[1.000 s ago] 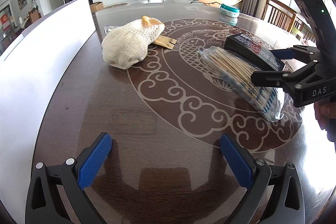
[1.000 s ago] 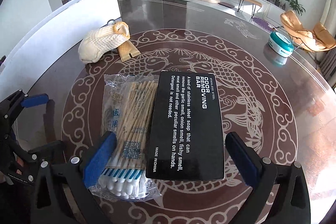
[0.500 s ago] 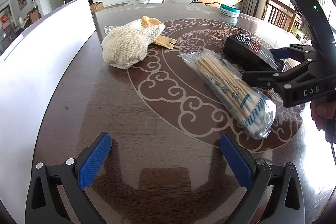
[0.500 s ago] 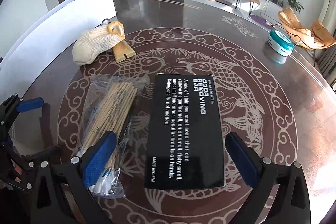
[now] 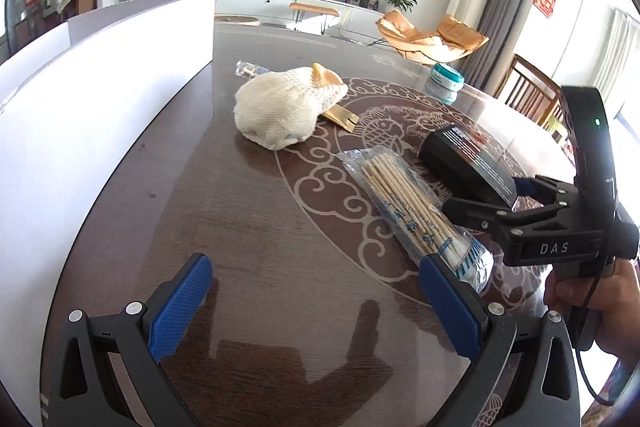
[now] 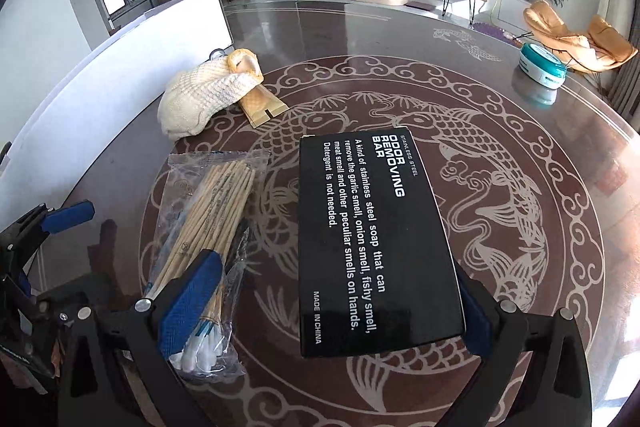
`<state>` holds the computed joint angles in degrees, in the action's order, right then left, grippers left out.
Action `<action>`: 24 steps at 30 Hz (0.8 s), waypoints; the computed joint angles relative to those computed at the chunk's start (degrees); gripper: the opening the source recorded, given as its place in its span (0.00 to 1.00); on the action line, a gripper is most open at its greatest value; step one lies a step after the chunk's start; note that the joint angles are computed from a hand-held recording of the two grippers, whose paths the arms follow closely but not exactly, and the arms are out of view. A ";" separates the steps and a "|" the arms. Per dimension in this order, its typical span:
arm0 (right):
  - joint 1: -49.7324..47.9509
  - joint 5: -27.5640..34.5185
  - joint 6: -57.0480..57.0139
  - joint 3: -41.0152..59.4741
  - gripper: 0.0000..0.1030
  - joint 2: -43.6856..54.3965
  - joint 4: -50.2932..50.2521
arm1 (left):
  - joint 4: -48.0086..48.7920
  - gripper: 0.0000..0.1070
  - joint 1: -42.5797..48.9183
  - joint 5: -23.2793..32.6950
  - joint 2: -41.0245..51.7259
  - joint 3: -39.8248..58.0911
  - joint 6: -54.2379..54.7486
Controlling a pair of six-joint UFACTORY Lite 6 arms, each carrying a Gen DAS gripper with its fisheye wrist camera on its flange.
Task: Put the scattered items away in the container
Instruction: 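Lift the black box with the right gripper while the left gripper grasps the cotton swab packet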
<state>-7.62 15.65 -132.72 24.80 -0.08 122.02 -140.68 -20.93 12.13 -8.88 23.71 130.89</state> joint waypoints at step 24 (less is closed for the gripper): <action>6.86 -0.72 -0.57 -2.29 1.00 -3.11 2.19 | 11.90 0.96 3.35 4.55 1.97 0.71 -11.51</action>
<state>-0.76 14.92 -133.29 22.51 -3.19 124.21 -128.78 -17.58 16.68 -6.91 24.41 119.39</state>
